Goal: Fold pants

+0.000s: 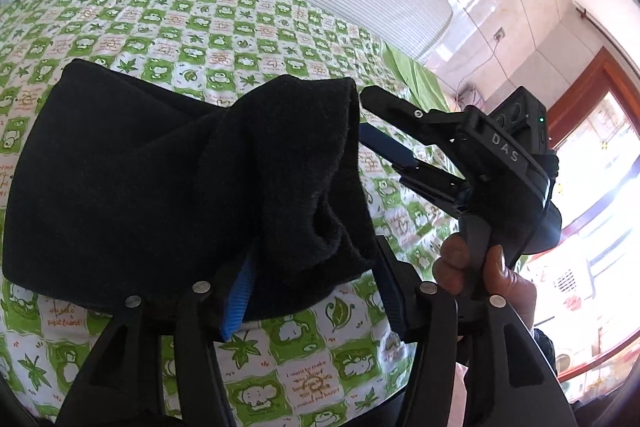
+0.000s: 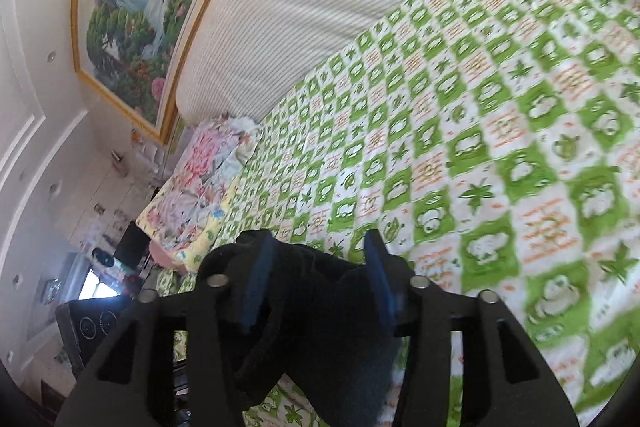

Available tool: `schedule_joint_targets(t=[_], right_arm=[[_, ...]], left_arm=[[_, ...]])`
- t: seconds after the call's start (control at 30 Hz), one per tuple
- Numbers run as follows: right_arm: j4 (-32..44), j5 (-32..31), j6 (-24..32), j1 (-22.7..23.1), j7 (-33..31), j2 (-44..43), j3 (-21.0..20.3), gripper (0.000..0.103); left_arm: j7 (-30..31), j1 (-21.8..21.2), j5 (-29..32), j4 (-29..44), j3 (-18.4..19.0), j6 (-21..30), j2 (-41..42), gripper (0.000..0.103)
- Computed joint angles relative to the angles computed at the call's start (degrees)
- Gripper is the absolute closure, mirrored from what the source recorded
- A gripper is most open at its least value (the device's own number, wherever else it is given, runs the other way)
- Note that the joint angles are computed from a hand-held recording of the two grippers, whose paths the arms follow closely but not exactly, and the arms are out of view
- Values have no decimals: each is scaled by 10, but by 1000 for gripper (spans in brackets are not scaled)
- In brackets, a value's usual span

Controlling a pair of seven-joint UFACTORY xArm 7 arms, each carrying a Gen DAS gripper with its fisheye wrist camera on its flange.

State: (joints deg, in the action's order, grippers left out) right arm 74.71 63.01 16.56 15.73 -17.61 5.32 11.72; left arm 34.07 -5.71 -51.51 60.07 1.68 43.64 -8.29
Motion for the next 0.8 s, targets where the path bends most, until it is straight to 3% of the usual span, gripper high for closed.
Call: schedule_joint_targets(t=[0.17,0.23,0.37,0.53,0.7,0.8], right_arm=[[-39,-86,-19,13,88,-39,-9,44],[-55,-105,-28,19,109,-54,-13,32],[-85,-166,-54,35,167,-83,-17,21],[-115,-352,-61,36,328,-108,-7,15],[-118,-451,-49,43,416,-109,-6,15],[-117,-475,-43,50,437,-108,-8,15]], left_arm=[[15,1,-14,-11,6,25,-16,40],[23,0,-19,-22,8,24,-30,39],[26,-1,-24,-34,17,19,-48,37],[15,2,-27,-47,28,8,-61,35],[0,6,-25,-69,39,-1,-82,34],[-7,7,-24,-77,45,-11,-89,32]])
